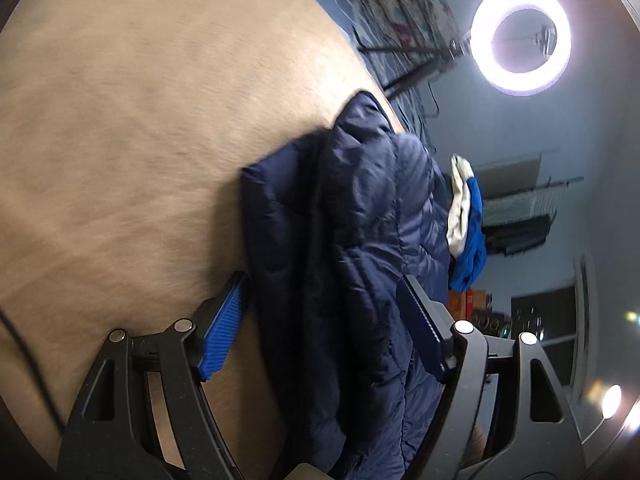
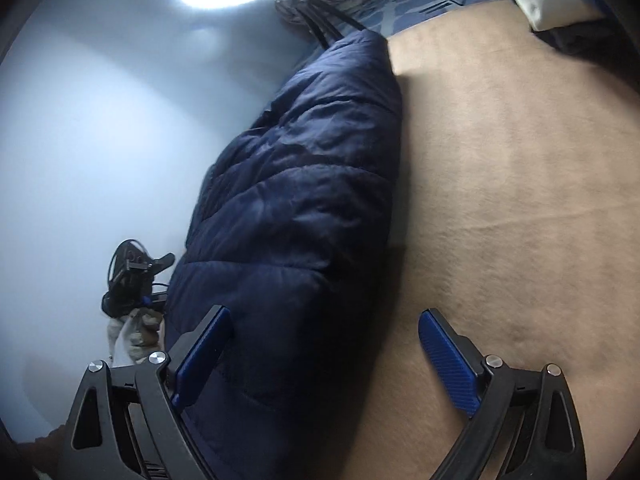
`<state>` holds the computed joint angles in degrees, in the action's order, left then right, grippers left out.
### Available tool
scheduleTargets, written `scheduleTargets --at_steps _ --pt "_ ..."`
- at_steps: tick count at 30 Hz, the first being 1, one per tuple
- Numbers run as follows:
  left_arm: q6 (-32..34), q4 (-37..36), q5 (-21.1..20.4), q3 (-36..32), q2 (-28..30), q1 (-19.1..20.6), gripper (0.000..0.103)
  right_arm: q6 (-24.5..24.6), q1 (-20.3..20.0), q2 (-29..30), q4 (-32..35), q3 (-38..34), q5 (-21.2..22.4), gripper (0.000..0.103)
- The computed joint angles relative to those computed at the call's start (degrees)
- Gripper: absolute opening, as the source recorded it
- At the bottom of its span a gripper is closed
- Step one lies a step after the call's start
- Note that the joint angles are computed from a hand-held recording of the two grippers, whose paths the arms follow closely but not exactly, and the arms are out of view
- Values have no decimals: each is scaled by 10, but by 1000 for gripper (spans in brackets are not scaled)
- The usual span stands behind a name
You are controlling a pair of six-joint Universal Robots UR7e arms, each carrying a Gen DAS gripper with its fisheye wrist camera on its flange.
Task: Fold large clothes
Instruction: 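Open both tools to release the folded jacket, then grasp the folded navy jacket with both tools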
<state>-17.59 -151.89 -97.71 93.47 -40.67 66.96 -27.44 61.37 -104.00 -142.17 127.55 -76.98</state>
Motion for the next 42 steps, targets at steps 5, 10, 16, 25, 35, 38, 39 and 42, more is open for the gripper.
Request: scheduleTargets --at_steps 5,10,16,25,35,38,39,42 --pt "20 16 17 -20 23 -17 77 2 -4 19 -1 -6 31 94" --pt "39 26 52 -28 36 -38 77 -11 13 44 2 -15 24 84" --pt "60 29 108 -24 36 -65 59 -18 16 41 14 -12 17 64" --pt "99 -5 184 8 23 -110 29 -19 51 14 -22 6 -39 35" --pt "142 -73 276 82 -2 -188 20 -31 187 -23 -82 39 -232 21" --pt "156 -106 286 118 -13 -215 20 -39 211 -41 -78 44 -275 20" --pt "155 -115 287 126 -15 -223 20 -36 220 -43 -75 40 -286 20" --pt "155 -136 284 146 -20 -244 19 -42 233 -78 -62 48 -311 20"
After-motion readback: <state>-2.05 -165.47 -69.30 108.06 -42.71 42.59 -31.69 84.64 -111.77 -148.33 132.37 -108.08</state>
